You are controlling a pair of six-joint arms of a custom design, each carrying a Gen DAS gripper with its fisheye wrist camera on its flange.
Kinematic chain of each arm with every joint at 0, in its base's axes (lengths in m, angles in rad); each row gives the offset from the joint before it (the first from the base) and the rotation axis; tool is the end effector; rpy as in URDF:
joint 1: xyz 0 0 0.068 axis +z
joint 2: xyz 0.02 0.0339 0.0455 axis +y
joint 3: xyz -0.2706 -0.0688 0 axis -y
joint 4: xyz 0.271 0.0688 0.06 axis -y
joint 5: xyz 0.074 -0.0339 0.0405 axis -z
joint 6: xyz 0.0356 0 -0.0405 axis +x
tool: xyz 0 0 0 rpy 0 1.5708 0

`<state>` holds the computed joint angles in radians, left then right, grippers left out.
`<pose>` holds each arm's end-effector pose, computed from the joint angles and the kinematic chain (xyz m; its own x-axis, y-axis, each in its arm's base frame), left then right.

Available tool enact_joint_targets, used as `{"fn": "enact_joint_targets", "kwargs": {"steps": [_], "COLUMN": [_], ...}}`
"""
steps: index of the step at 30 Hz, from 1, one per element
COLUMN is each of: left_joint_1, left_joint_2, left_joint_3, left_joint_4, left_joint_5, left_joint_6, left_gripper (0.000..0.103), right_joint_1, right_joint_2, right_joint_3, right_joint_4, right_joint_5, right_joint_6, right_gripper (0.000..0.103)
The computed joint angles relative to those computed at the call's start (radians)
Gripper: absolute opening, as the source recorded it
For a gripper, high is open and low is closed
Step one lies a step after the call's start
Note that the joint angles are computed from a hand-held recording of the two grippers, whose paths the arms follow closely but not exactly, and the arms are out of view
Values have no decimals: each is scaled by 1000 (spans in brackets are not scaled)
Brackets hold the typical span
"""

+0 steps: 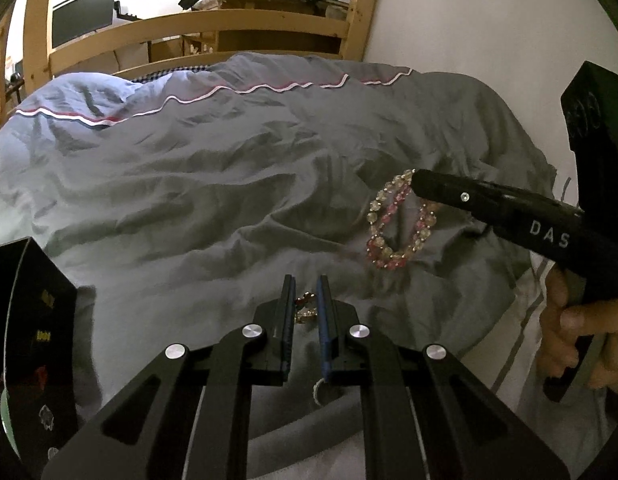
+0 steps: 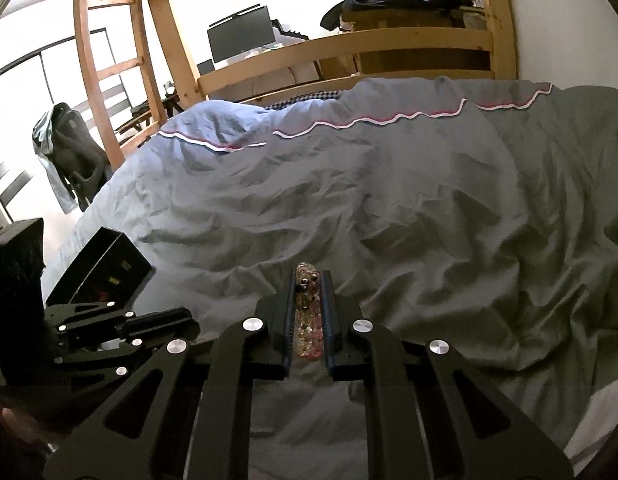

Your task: Organize jewelry

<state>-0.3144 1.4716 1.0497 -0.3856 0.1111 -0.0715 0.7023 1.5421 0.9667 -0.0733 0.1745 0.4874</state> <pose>0.3227 -0.1091 0.2475 -0.7126 0.1571 -0.6838 0.3302 0.9350 -0.1293 0.2782 0.2273 0.2210 -0.6560 0.0491 -0.7532 -0.2528 0.9260 0.2805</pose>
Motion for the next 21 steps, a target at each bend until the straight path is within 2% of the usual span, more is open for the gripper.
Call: {"fn": "enact_joint_targets", "kwargs": {"steps": [7,12,13,14,15,18,21], "left_joint_1": [14,9,4,-3,-14,-41,-45], "left_joint_2": [-5,47,59,75,74,76,76], "left_joint_3": [8,24,24,25,13,-5,-17], "left_joint_4": [-1,-38,-43,-51,-46,-45,-31], "left_joint_5": [3,23,22,24,13,-20,-40], "left_joint_6": [-3,26,31,38,46,63,57], "left_gripper": [10,13,24,41,46,51,52], "right_joint_1": [-7,-11,-11,-11,-11,-8,-6], "right_joint_2": [-15,14,21,24,26,32,38], "right_joint_3": [-25,0,6,9,10,16,22], "right_joint_4": [46,14,3,-1,-4,-16,-29], "right_joint_5": [-25,-29,-28,-28,-30,-28,-26], "right_joint_6": [16,28,29,29,30,32,33], "right_gripper": [13,14,14,14,14,14,14]}}
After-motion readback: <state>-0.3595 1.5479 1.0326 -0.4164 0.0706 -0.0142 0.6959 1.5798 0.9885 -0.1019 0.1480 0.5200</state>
